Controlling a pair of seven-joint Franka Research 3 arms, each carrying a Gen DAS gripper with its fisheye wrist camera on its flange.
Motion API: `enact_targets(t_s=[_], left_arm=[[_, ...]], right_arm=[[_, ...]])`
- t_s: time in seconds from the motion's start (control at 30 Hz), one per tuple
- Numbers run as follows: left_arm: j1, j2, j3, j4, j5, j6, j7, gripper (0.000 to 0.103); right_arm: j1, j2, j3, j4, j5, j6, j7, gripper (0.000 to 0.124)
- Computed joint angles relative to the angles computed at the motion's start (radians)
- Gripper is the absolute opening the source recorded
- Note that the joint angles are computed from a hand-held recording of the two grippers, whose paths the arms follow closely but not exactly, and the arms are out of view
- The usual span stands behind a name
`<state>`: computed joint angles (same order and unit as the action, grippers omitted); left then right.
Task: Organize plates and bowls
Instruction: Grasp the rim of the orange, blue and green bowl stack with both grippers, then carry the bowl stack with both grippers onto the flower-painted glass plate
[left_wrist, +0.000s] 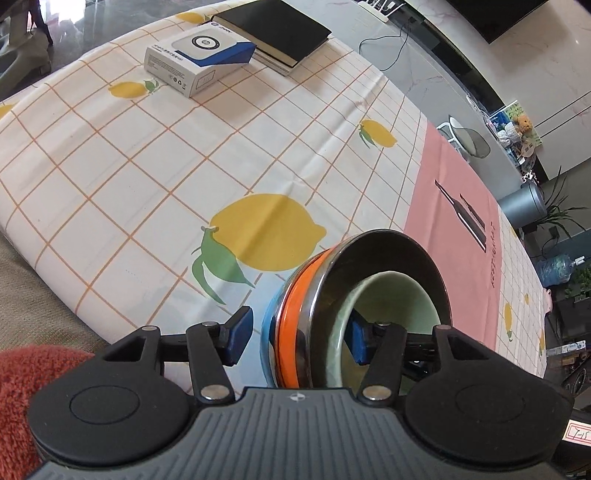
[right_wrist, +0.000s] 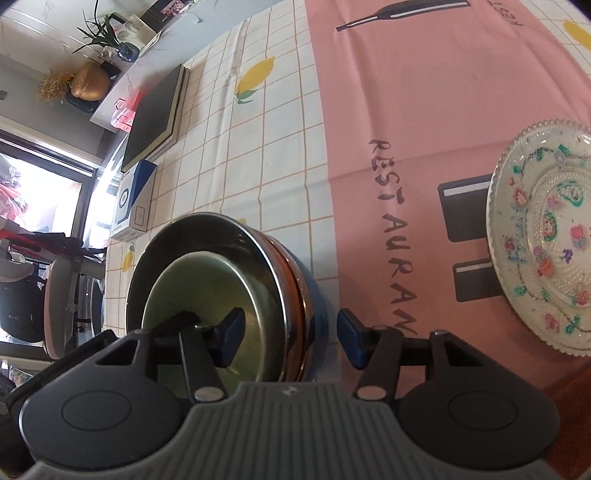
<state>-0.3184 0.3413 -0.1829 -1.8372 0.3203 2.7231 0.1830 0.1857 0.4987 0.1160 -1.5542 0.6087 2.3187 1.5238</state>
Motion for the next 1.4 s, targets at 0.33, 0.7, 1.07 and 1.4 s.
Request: enact_targets(t_s=[0.33,0.7,1.07,1.4], left_arm=[[0.019,0.033,-0.026,0.026,-0.080,-0.002,0.097,0.058],[0.019,0.026,-0.021,0.010,-0.091,0.024,0.108,0.053],[-0.012,0.019,-0.008,0.030,-0.051,0.031,0.102,0.051],[-0.078,0.082,-0.018,0.210,0.015,-0.046,0.105,0.051]], right_arm=[[-0.039,0.024,0.026,-0.008,0.111,-0.023,-0.025,0.053],[-0.059,0.015,0.033,-0.042,0.199,-0.002,-0.059,0.047],[-0.069,-0.027,0.022,-0.074,0.212,0.006,-0.083,0.046],[-0.120,-0.139,-0.016,-0.147,0.268,-0.019,-0.144,0.046]])
